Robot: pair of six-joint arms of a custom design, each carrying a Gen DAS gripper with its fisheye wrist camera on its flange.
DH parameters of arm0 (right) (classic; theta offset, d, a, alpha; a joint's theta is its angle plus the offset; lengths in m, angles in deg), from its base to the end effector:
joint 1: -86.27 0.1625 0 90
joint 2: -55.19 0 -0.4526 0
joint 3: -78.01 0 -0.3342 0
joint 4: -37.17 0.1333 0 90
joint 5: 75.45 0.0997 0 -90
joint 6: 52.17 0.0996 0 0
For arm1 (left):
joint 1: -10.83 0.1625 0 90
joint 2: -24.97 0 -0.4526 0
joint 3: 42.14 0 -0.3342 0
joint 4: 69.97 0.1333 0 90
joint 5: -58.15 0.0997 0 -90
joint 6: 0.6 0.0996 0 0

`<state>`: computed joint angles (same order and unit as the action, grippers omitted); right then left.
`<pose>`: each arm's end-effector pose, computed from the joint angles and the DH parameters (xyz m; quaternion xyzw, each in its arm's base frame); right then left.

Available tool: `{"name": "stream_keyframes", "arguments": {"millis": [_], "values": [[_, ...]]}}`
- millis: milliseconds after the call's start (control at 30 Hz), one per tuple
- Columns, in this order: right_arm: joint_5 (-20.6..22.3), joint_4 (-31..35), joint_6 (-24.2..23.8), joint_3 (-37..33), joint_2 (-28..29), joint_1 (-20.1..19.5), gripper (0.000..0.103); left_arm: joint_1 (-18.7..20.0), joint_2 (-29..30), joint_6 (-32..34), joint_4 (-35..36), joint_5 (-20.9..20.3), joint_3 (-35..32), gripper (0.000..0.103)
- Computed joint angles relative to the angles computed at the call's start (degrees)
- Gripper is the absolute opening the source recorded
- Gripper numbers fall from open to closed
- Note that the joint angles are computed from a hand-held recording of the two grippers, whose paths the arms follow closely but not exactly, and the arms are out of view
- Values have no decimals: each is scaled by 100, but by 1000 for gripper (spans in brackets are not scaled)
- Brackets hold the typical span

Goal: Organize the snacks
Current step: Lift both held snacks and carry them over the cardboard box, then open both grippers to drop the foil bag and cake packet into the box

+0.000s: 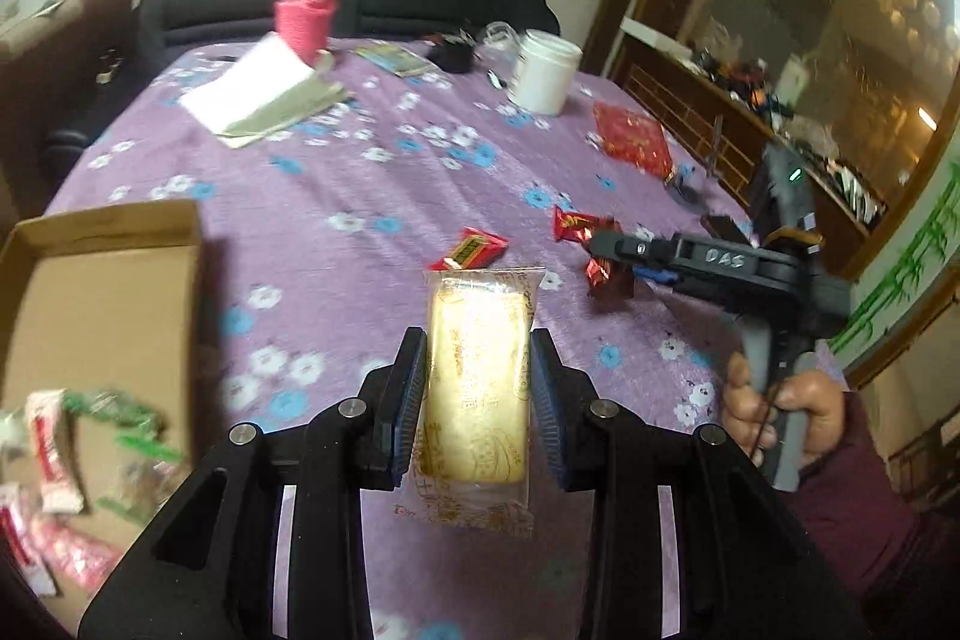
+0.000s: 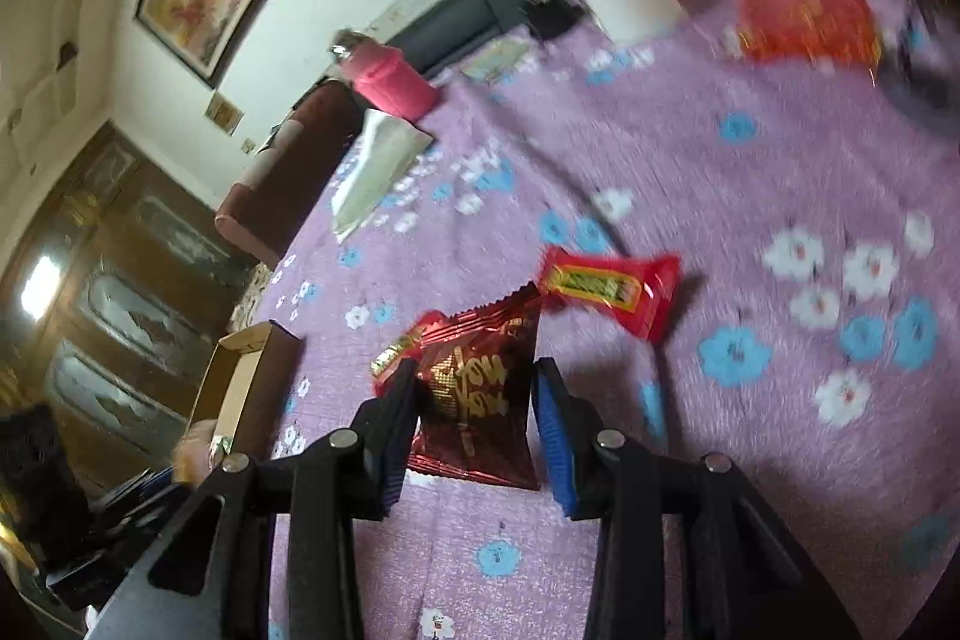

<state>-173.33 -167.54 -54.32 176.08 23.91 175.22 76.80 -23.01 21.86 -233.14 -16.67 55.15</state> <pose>0.1076 -0.6606 0.0982 -0.0192 -0.9119 0.4032 0.0741 -0.1195 -0.6594 0.1978 0.3577 0.9019 -0.2067 0.1264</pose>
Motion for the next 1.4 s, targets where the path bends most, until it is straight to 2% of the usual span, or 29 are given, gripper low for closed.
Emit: {"name": "stream_keyframes", "arguments": {"millis": [133,267,367,467,567,667,800,900,1033,1100,1200,1400], "values": [[-8,-284,382,190,-45,-67,41,139,-412,-2,-178,-140,247,33],[-298,-691,344,532,-104,156,41,249,-741,80,-205,-143,317,33],[-696,-674,122,583,-138,504,41,338,-974,148,-227,-322,291,33],[-844,-571,-84,446,-180,893,41,415,-1168,255,-211,-432,188,33],[-1029,-198,-358,55,-201,1371,41,433,-1351,366,-137,-405,-13,33],[-1063,382,-600,-570,-145,1837,41,466,-1494,429,69,-424,-357,34],[-625,1421,-639,-1608,77,2232,41,519,-1434,274,670,-127,-1154,34],[-292,2237,-702,-2503,521,2370,41,719,-1172,10,1173,69,-1830,34],[-259,3420,-701,-3752,1398,2318,41,1104,-760,-418,1628,154,-2386,33],[-304,4085,-601,-4434,1863,2229,41,1284,-550,-651,1877,137,-2615,33],[-628,4900,-630,-5465,2581,2114,41,1459,-251,-831,2182,127,-2933,34],[-1245,6016,-774,-7287,3660,1973,41,1576,201,-934,2545,224,-3499,34]]}}
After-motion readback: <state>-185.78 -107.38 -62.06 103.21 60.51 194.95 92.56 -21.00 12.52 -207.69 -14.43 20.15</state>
